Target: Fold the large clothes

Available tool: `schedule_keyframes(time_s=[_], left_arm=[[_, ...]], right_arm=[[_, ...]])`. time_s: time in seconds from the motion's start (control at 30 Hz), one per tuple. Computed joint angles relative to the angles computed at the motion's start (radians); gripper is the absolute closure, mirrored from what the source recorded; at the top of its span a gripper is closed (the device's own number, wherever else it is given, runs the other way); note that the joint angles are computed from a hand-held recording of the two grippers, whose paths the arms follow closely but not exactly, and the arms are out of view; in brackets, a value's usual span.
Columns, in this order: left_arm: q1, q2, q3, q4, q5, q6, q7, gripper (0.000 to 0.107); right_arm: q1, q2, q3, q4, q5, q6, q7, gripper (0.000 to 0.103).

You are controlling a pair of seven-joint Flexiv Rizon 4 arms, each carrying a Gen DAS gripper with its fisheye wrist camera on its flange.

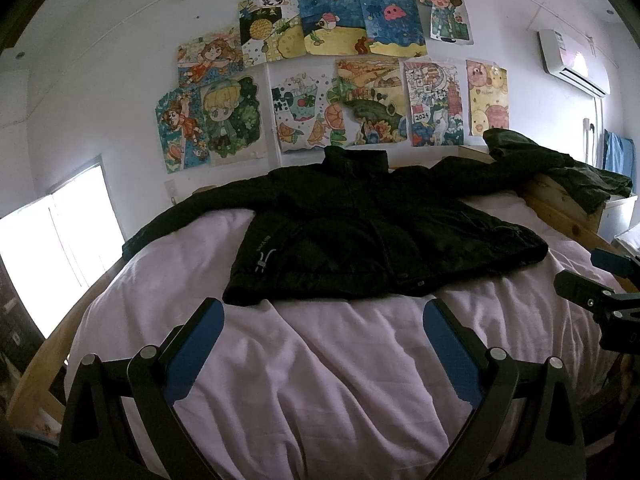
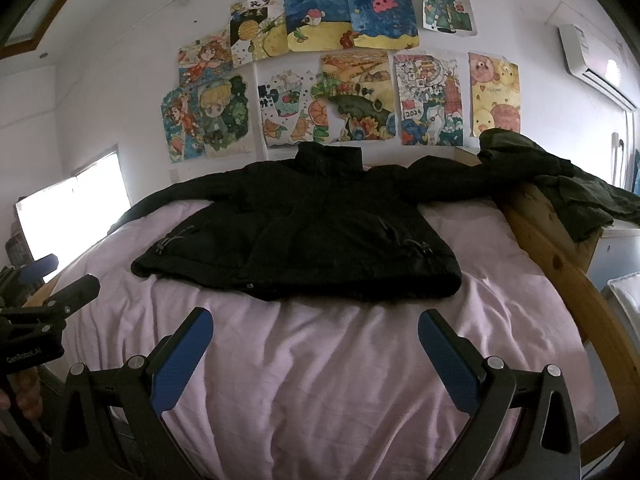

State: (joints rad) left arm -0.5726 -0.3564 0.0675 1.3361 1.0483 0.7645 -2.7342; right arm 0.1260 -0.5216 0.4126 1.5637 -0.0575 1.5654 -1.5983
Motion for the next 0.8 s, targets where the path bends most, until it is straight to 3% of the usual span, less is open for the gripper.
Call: schedule_keyframes(time_s=[0.8], left_arm=[[0.001,0.0,-0.001,0.0,0.001,-0.001,0.0,0.009]], right_arm=[[0.003,0.0,-0.003,-0.006,0.012,-0.012,-0.005,0.0]])
